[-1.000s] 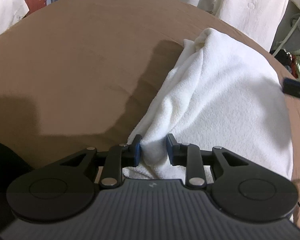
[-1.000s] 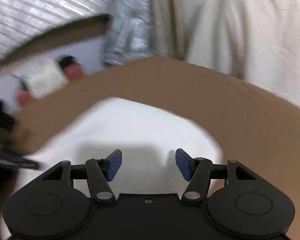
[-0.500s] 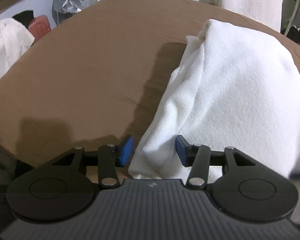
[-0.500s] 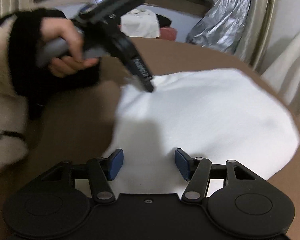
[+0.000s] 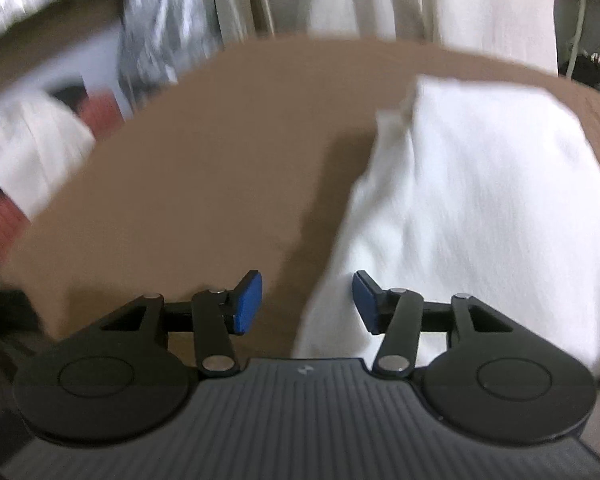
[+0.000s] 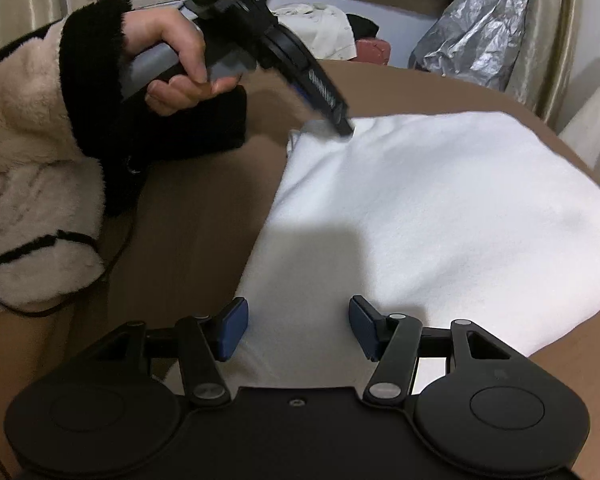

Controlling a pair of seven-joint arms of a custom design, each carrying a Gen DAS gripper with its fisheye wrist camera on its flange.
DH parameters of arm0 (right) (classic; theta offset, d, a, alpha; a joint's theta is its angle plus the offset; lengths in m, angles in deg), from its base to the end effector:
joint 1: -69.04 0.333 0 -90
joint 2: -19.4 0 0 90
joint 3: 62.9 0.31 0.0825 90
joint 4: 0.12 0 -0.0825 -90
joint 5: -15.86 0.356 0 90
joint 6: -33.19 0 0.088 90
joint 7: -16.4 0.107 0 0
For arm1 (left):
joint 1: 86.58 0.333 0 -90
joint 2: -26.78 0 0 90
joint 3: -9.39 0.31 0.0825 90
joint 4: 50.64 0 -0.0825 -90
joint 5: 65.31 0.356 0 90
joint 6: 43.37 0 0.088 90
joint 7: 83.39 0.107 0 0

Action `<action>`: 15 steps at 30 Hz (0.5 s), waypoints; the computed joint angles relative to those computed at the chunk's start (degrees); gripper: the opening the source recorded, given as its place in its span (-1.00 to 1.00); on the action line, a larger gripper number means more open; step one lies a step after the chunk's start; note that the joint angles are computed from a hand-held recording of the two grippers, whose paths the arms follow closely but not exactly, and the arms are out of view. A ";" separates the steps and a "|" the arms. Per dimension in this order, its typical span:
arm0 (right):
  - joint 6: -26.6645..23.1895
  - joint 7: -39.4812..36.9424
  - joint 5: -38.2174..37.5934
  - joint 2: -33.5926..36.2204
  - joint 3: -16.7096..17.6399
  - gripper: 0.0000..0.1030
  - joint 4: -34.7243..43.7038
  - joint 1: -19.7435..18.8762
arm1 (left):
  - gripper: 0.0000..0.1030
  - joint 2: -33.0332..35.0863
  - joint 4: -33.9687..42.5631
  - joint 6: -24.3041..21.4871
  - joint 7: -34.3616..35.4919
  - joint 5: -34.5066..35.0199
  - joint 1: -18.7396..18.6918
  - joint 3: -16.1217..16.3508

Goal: Fold clothes

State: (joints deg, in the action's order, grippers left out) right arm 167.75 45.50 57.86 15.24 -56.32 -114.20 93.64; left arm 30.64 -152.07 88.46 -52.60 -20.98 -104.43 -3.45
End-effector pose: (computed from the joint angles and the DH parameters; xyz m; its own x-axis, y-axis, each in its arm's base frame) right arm 0.4635 0.2937 0.5470 0.9385 -0.3351 -0.0836 -0.3027 -0.6815 -0.6662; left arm 0.5220 -0.2882 0.5726 0.1514 -0.9828 -0.1060 -0.7042 -0.0320 -0.7093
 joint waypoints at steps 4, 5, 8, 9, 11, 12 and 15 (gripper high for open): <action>-10.32 1.41 3.11 1.16 -2.03 0.20 3.91 -2.25 | -0.07 -4.13 -5.07 13.41 -15.48 9.12 2.34 0.90; -12.52 2.52 3.80 1.97 -2.47 0.13 5.85 -3.02 | -0.07 -3.21 -4.42 15.51 -16.22 8.85 2.90 0.83; -13.91 8.19 7.68 5.93 -3.16 0.13 13.58 -5.61 | -0.13 1.46 -0.90 21.47 -8.10 -1.05 3.89 0.64; -11.79 9.75 8.04 7.28 -2.89 0.14 15.83 -6.16 | -0.13 3.66 0.80 23.53 -2.93 -7.00 4.22 0.30; -4.08 11.38 5.04 10.12 -1.85 0.17 19.51 -6.24 | -0.12 8.55 5.10 25.83 9.29 -20.64 5.65 -1.84; -0.67 12.17 2.53 11.94 -1.36 0.17 21.38 -6.09 | -0.11 12.06 9.06 24.18 14.86 -26.82 6.70 -3.35; 6.47 16.57 -6.38 18.71 -0.45 0.17 27.63 -5.40 | -0.15 21.38 23.28 10.49 16.83 -28.29 3.90 -0.22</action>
State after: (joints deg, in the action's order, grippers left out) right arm 174.23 62.07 51.48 33.95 -56.78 -86.57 88.23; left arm 52.02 -128.79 98.96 -35.78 -49.27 -100.54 -3.67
